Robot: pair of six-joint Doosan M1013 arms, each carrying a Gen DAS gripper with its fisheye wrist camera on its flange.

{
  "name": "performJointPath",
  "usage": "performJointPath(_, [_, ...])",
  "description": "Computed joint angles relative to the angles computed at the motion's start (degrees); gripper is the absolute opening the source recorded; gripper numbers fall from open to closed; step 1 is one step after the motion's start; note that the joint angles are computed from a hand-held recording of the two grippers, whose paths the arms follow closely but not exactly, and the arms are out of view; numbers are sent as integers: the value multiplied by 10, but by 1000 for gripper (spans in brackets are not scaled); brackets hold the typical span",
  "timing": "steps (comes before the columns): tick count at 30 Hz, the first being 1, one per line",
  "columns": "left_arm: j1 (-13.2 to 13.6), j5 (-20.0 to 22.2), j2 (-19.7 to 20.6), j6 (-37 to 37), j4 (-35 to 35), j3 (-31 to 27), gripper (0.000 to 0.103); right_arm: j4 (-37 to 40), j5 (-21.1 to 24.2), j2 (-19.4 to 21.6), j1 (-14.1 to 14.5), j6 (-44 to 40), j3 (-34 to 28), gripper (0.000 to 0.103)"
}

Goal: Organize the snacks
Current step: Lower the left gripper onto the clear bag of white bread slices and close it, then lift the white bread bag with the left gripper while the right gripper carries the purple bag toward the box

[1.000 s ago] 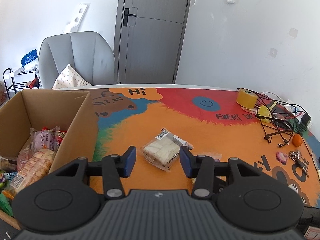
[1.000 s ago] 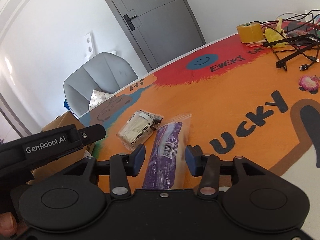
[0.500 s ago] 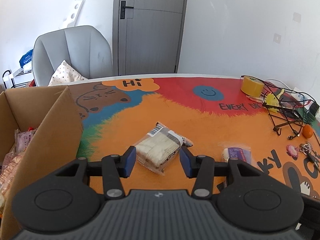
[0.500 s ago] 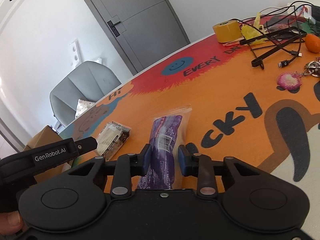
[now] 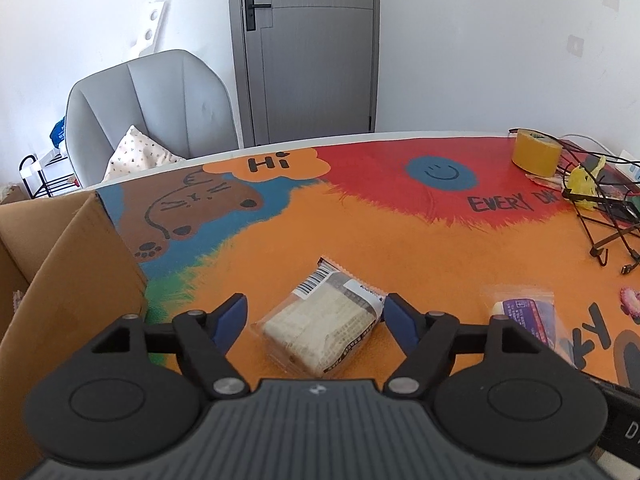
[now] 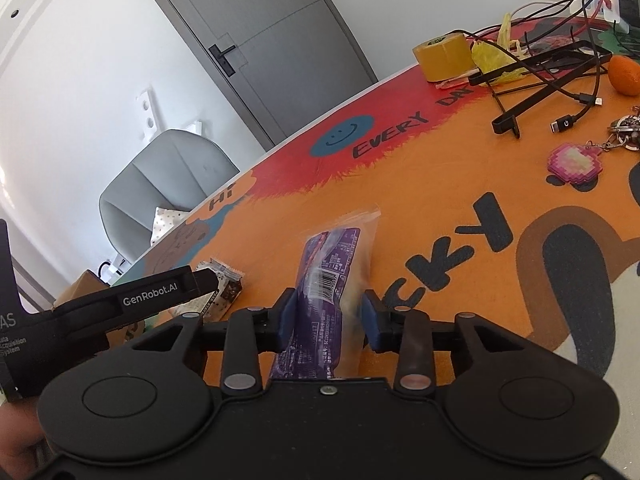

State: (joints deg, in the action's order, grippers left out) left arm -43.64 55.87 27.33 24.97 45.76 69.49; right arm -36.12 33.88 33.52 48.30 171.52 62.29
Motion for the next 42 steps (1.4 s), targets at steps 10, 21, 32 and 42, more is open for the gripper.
performJointPath(10, [2, -1, 15, 26, 0, -4, 68, 5, -12, -1, -3, -5, 4, 39])
performJointPath(21, [1, -44, -15, -6, -10, 34, 46, 1, 20, 12, 5, -22, -25, 47])
performJointPath(32, [-6, -73, -51, -50, 3, 80, 44, -25, 97, 33, 26, -68, -66, 37])
performJointPath(42, [-18, -99, -91, -114, 57, 115, 44, -84, 72, 15, 39, -22, -44, 21])
